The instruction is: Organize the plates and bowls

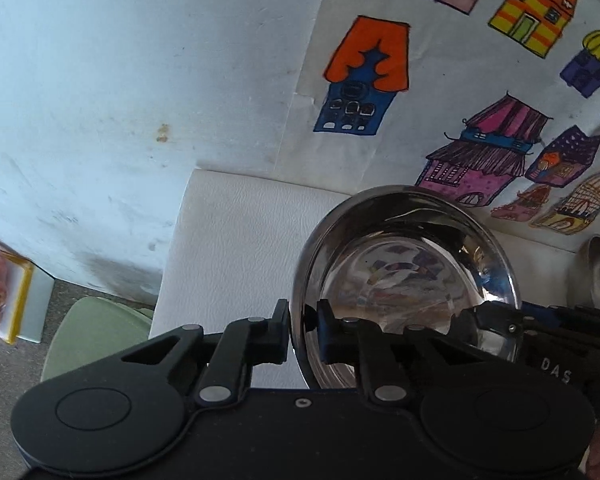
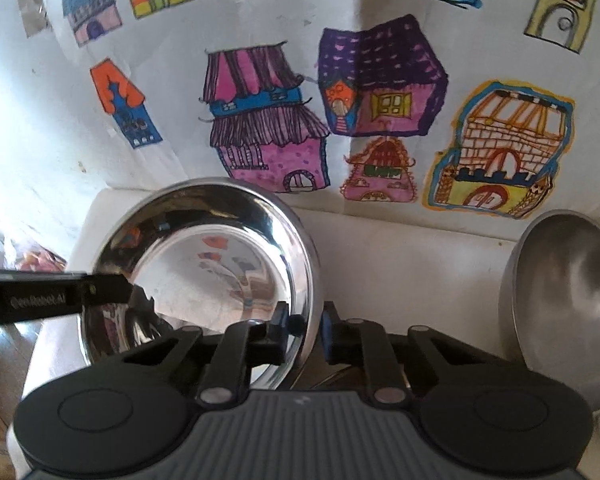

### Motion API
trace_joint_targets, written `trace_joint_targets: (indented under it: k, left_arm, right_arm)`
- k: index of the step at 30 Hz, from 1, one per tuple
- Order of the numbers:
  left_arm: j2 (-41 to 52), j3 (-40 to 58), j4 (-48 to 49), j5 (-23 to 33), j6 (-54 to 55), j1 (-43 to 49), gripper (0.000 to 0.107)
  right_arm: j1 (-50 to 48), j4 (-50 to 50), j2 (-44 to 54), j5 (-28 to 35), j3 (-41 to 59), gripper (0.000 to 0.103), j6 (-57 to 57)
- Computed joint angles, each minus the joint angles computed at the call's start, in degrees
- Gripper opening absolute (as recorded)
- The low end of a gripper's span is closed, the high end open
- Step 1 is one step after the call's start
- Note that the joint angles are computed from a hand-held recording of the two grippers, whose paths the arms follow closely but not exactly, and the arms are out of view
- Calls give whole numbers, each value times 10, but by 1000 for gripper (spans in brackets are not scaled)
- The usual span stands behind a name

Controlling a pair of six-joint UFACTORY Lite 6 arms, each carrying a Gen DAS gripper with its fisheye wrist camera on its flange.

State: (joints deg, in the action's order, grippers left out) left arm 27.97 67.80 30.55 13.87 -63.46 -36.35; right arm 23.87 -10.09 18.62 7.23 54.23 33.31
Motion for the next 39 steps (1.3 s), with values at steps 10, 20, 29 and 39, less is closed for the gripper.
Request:
trace_joint_targets:
  k: [10,20,29,39]
  left_arm:
    - [-138,-101,-6,9,-7,-14,14]
    - [-292,-225,-21,75,-55,-128,15]
    - [-362,-299,-55,134,-112,-267,16]
    - [-322,-285,-49,168,-140,-329,19]
  right_arm:
    - [-7,187,-170,40,-93,13,-187]
    - [14,203,-415,175,-214,13,-171]
    - [70,175,-637,388,-273,15,-91]
    - [208,129,-715,450,-318,16,74]
